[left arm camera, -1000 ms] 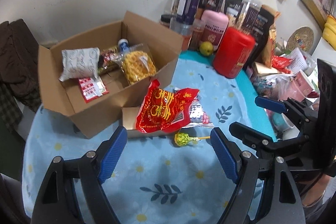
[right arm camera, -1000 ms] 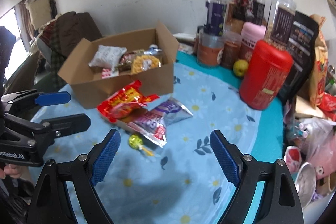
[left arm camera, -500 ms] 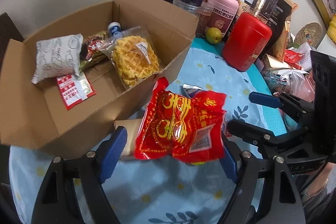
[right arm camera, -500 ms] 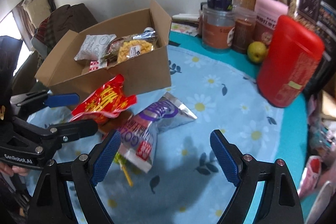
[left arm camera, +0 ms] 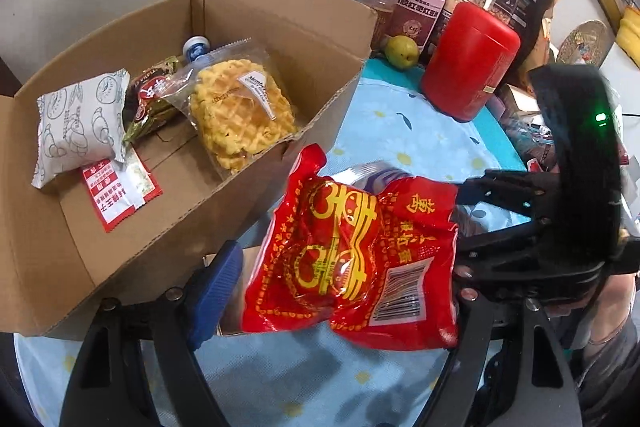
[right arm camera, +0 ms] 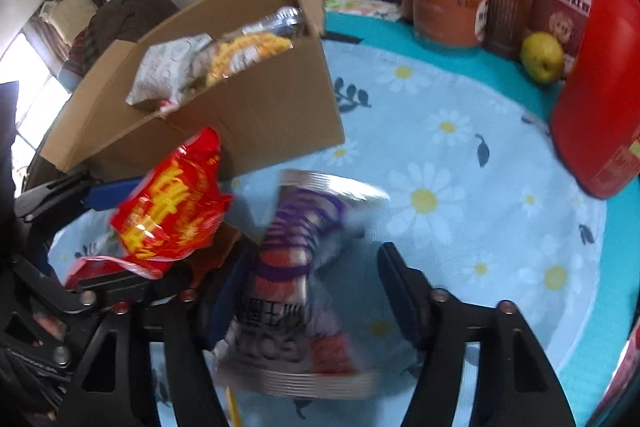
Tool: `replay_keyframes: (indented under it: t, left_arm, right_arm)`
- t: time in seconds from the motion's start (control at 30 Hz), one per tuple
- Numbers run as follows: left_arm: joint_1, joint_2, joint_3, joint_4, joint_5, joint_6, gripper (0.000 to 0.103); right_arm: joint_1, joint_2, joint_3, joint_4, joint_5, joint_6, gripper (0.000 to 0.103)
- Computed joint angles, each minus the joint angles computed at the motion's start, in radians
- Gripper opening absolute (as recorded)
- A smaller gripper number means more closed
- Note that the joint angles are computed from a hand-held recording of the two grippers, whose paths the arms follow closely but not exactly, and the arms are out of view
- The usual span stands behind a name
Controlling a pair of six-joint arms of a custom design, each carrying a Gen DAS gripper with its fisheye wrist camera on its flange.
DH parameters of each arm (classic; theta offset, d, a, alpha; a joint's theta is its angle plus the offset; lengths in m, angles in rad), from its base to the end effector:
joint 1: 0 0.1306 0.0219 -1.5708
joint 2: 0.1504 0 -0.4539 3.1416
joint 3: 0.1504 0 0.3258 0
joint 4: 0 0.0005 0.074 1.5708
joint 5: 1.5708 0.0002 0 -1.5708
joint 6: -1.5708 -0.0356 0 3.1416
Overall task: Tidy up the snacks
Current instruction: 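Grasp the red packet with the left gripper while the right grasps the purple-silver bag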
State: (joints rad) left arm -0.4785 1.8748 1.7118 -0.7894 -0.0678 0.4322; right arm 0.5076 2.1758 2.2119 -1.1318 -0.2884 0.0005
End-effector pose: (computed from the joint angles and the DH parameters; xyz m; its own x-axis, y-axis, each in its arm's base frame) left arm 0.5388 -0.2773 0.3962 -0.8346 -0.0379 -0.5495 0.0825 0.9778 -0.1927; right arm 0.6140 0.3525 0.3765 -0.7768 -0.4326 -0.4575 -0.5801 0.7744 0.2527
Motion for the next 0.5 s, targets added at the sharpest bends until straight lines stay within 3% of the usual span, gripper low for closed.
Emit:
replay_keyframes:
  t: [0.07,0.1,0.5]
  left_arm:
    - [-0.007,0.003,0.006,-0.008,-0.027,-0.006,0.058]
    - [-0.009,0.005,0.009,-0.010,-0.040,-0.008,0.052]
    - [-0.036,-0.049,-0.048,0.007,-0.052,0.049,0.048]
  right_arm:
    - [-0.004,-0.004,-0.019,0.013,-0.011,-0.003,0.044]
    - [-0.005,-0.009,-0.030,0.019,-0.020,0.002,0.034]
    - [0.000,-0.131,-0.222,0.162,-0.006,-0.007,0.030]
